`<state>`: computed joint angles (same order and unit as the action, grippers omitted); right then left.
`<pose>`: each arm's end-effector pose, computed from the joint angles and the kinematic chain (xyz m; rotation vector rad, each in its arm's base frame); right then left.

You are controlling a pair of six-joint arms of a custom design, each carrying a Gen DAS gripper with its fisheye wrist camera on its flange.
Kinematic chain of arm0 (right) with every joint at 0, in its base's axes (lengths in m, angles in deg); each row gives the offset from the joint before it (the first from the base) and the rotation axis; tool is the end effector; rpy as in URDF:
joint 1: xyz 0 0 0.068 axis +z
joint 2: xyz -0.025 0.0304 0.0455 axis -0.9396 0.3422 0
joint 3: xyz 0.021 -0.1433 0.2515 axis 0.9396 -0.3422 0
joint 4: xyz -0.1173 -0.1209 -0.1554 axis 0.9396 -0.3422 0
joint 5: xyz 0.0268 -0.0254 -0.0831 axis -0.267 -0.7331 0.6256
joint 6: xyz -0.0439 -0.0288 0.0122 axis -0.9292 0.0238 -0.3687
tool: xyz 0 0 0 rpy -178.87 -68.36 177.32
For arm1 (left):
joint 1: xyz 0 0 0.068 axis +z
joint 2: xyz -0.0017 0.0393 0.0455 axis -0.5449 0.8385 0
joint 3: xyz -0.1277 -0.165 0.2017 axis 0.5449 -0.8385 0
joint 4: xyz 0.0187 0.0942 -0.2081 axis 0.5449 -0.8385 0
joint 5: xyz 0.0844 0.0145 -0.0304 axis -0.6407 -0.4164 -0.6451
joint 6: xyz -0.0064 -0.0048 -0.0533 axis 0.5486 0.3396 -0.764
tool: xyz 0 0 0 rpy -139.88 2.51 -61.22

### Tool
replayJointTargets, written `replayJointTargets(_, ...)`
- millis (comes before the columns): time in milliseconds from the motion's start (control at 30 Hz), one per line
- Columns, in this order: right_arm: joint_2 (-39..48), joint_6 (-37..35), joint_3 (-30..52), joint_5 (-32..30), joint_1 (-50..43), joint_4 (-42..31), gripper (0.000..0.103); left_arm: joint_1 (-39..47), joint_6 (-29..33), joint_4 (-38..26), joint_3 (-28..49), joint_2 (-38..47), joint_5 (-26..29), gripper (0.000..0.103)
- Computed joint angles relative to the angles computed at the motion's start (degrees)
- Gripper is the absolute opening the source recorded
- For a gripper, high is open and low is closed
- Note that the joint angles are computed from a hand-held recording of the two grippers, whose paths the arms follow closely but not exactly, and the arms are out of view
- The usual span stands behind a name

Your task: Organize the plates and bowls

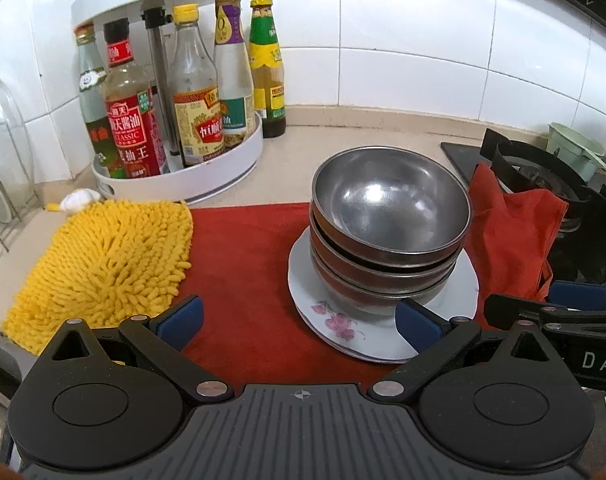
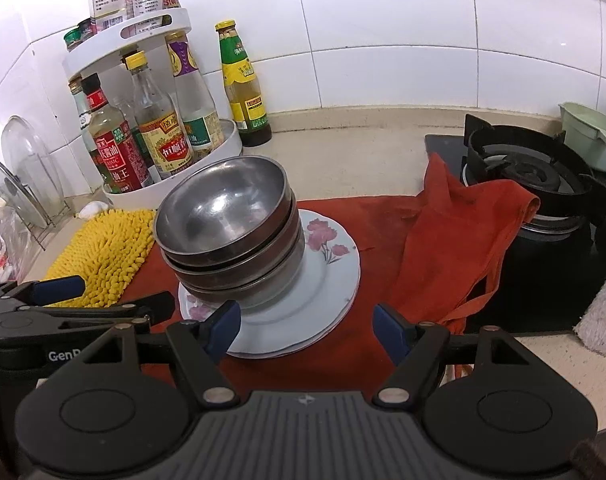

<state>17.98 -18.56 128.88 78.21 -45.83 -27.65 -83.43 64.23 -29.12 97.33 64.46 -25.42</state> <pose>0.2343 0.0942 0.2268 0.2471 2.3144 0.1310 0.2409 -0.2680 0.1632 0.3865 2.2554 -0.1320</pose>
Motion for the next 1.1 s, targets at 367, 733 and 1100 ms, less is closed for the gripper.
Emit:
replayJointTargets(367,-1.1,-1.8,0.3,1.3,0.6,-0.6,0.069,-1.9,4.1,3.5,-2.1,-1.2,-5.2,0.102)
replayJointTargets(733,-2.1,-2.5,0.6,2.2,1.5,-0.9,0.069,-1.2,7.2,8.1,-5.0,-2.3,-4.4,0.103)
replayJointTargets(1100,-0.6,-2.1,1.6,2.6,2.0,-1.1,0.069,0.1,10.4,14.6,-8.1,-2.3,-3.5,0.102)
